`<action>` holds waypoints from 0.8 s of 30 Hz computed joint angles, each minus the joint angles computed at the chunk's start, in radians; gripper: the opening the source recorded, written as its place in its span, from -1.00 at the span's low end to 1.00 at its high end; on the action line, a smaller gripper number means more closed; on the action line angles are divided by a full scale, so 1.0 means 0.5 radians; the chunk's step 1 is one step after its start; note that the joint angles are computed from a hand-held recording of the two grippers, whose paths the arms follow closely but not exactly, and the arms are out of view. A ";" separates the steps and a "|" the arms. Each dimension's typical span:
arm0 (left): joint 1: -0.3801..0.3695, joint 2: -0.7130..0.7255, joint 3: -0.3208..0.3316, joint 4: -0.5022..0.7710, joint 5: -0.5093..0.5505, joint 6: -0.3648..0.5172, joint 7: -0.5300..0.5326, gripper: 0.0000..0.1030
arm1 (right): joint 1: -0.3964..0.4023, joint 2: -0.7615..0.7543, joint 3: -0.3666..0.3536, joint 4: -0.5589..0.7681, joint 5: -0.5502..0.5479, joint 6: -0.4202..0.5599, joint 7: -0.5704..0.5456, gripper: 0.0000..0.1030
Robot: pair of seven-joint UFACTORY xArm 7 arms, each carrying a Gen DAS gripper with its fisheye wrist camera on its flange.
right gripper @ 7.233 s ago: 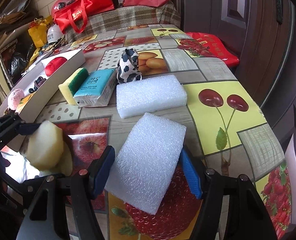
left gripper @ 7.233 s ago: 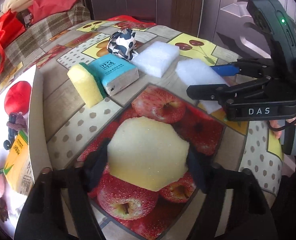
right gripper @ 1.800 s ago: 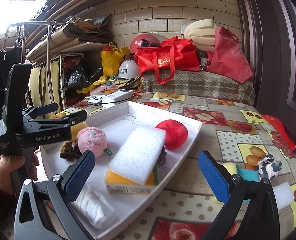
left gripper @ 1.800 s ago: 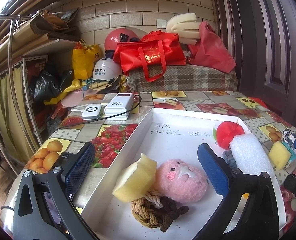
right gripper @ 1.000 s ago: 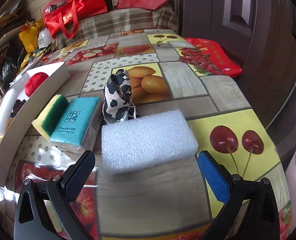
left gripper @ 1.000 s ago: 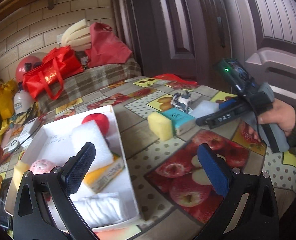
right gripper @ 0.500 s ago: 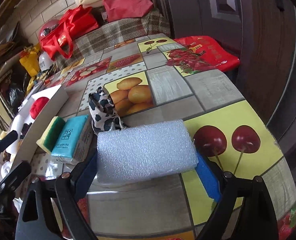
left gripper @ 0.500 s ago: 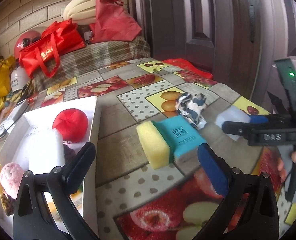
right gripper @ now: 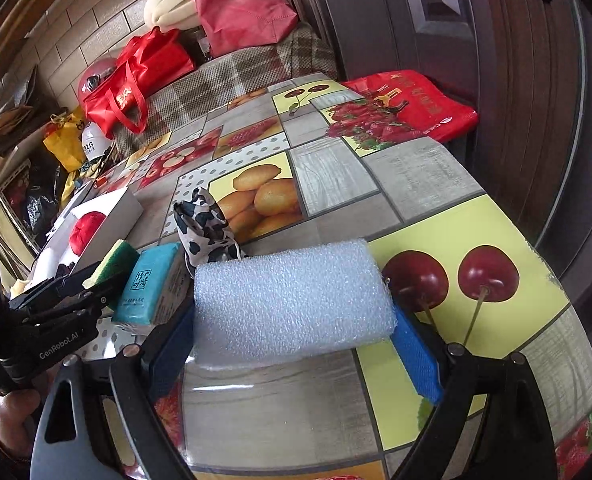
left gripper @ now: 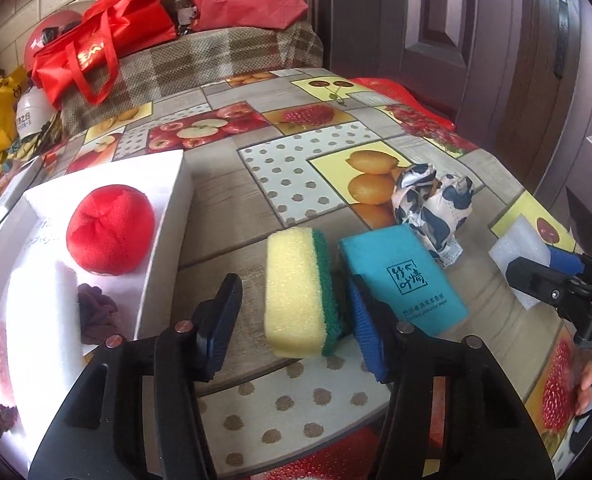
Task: Organize soft objects
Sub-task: 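Grasp the white foam block with the right gripper while the left grasps the yellow-green scrub sponge, then carry both held items toward the white tray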
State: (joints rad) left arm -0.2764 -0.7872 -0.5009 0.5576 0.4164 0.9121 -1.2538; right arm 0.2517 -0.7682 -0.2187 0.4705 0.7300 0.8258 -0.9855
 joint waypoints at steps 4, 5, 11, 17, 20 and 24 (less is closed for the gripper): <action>-0.025 0.067 0.028 0.019 0.001 -0.041 0.063 -0.50 | -0.001 -0.004 0.000 0.000 0.003 0.004 -0.001 0.78; -0.034 0.049 0.040 0.001 -0.003 -0.067 0.063 -0.50 | 0.002 0.000 -0.005 0.002 0.009 0.004 -0.004 0.78; -0.020 -0.160 -0.073 -0.070 0.064 -0.162 -0.008 -0.50 | -0.005 -0.027 -0.039 -0.010 0.066 0.000 -0.017 0.77; -0.104 -0.451 -0.239 -0.129 0.096 -0.067 0.001 -0.50 | -0.009 -0.309 -0.119 -0.163 0.274 -0.226 -0.122 0.77; -0.179 -0.601 -0.323 -0.143 0.077 0.094 0.049 -0.50 | 0.029 -0.536 -0.153 -0.280 0.337 -0.366 -0.180 0.77; -0.294 -0.818 -0.402 -0.173 0.010 0.336 0.081 -0.50 | 0.102 -0.693 -0.203 -0.346 0.311 -0.372 -0.118 0.77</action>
